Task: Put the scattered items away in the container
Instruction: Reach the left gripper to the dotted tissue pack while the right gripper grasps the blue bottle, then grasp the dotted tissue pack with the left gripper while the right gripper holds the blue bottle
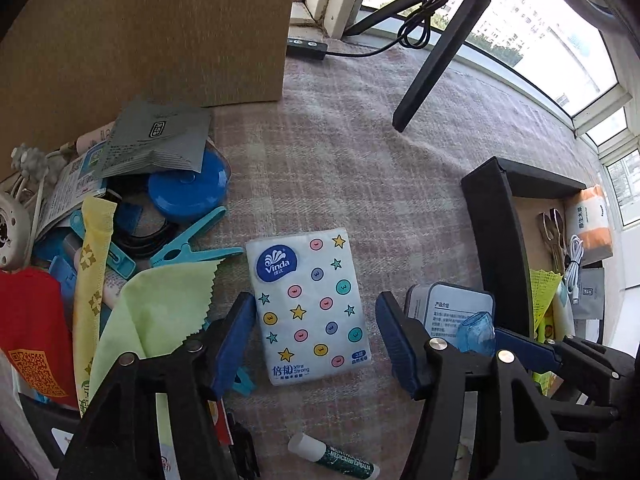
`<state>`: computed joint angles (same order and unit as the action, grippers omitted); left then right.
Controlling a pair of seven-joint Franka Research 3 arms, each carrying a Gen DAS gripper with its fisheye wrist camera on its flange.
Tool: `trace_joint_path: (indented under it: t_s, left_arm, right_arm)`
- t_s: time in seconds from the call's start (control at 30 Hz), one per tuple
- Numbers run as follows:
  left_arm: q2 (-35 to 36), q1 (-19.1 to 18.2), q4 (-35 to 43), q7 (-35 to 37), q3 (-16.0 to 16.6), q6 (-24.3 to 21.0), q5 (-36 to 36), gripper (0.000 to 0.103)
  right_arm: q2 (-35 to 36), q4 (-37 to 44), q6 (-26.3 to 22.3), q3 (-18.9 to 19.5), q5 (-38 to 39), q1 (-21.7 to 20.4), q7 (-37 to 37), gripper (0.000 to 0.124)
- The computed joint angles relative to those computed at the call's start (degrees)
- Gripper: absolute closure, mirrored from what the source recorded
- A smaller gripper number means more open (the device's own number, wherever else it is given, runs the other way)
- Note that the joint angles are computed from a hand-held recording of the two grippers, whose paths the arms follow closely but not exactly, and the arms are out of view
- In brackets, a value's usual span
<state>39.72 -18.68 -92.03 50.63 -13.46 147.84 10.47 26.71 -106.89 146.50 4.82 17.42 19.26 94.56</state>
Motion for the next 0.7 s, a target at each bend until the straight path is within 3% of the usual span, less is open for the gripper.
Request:
trace_joint_path:
  t_s: [0.13,0.33,0.53,0.7]
  left_arm:
    - [0.9,-2.2,1.1,-1.2,1.9,-1.1,2.8,0.050]
    - [-1.5,-2.2,-3.2,-3.8,2.3,3.2,4.6,0.054]
    - [-5.9,-2.0,-8.2,-5.6,2.4,6.7,6.2,0.054]
    - [-6.4,-2.7,-8.5,-7.5,3.1,6.8,8.4,0.054]
  right_arm:
    - [-0.3,-1.3,2.0,0.4,0.7,-0.4,-1.8,0.089]
    - [-1.2,-3.6,4.7,2.1,4.9,-2.3,-5.8,0.097]
    - [-3.4,-5.9,7.6,3.7,9.7,-3.1,-10.9,0.118]
    - [-2.3,-4.3,4.8,2.7,10.3,-2.7,-10.3,0.118]
